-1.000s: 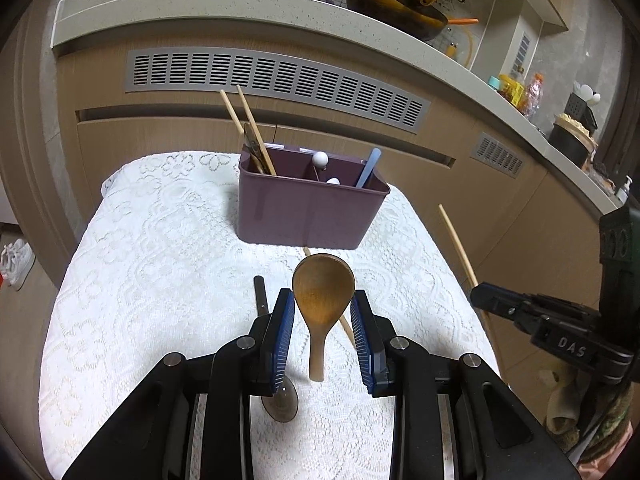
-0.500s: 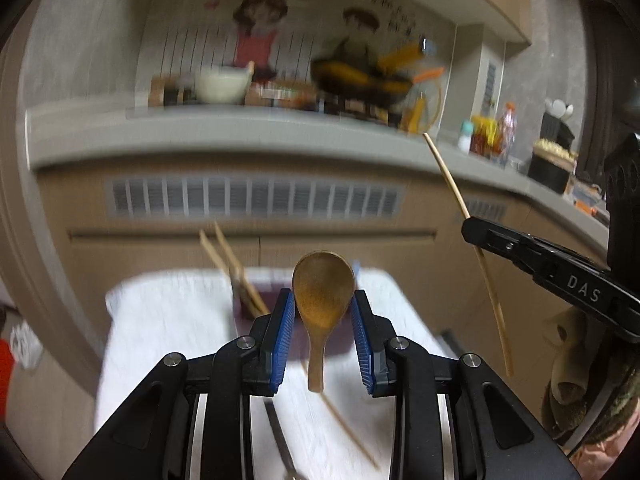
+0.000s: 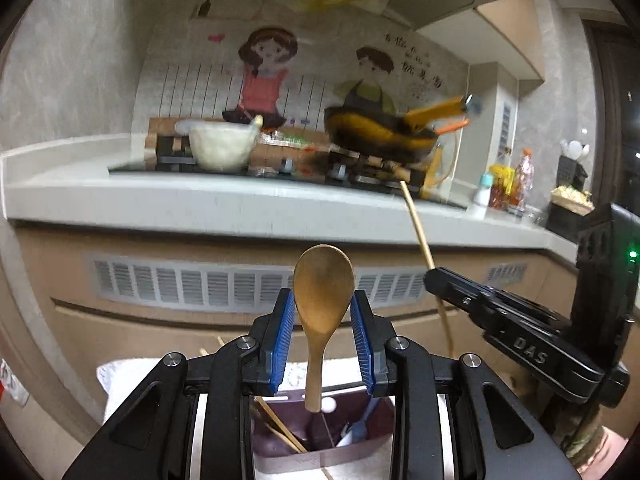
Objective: Organize utensils
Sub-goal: 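Open both tools over the purple caddy to drop the wooden spoon and chopstick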
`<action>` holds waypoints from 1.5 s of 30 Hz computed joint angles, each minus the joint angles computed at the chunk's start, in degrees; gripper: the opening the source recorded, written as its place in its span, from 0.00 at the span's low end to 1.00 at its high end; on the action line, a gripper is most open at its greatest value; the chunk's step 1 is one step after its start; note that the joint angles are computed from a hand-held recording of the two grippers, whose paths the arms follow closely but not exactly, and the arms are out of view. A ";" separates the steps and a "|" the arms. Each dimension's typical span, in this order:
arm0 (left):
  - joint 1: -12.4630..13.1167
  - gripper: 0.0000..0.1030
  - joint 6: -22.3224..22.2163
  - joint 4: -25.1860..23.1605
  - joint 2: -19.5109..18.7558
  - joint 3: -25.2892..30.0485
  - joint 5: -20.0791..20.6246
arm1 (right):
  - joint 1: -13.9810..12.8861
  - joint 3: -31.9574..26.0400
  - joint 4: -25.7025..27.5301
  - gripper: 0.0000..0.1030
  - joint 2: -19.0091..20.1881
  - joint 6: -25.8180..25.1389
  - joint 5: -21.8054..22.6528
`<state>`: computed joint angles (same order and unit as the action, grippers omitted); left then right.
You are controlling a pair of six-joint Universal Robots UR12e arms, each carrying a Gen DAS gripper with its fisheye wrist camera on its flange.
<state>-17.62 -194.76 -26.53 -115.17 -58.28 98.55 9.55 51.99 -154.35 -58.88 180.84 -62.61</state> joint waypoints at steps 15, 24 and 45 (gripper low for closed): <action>1.71 0.31 -6.46 -7.57 -4.50 -2.19 -3.63 | 0.71 1.85 3.42 0.07 5.05 -7.09 -1.85; 0.54 0.51 -8.42 -8.86 0.20 -7.90 0.12 | -0.03 11.96 6.05 0.37 -2.49 -10.68 -4.44; -2.50 0.53 -18.92 -20.82 10.42 -24.22 -2.03 | 4.00 20.96 25.32 0.19 -7.26 -14.88 -13.33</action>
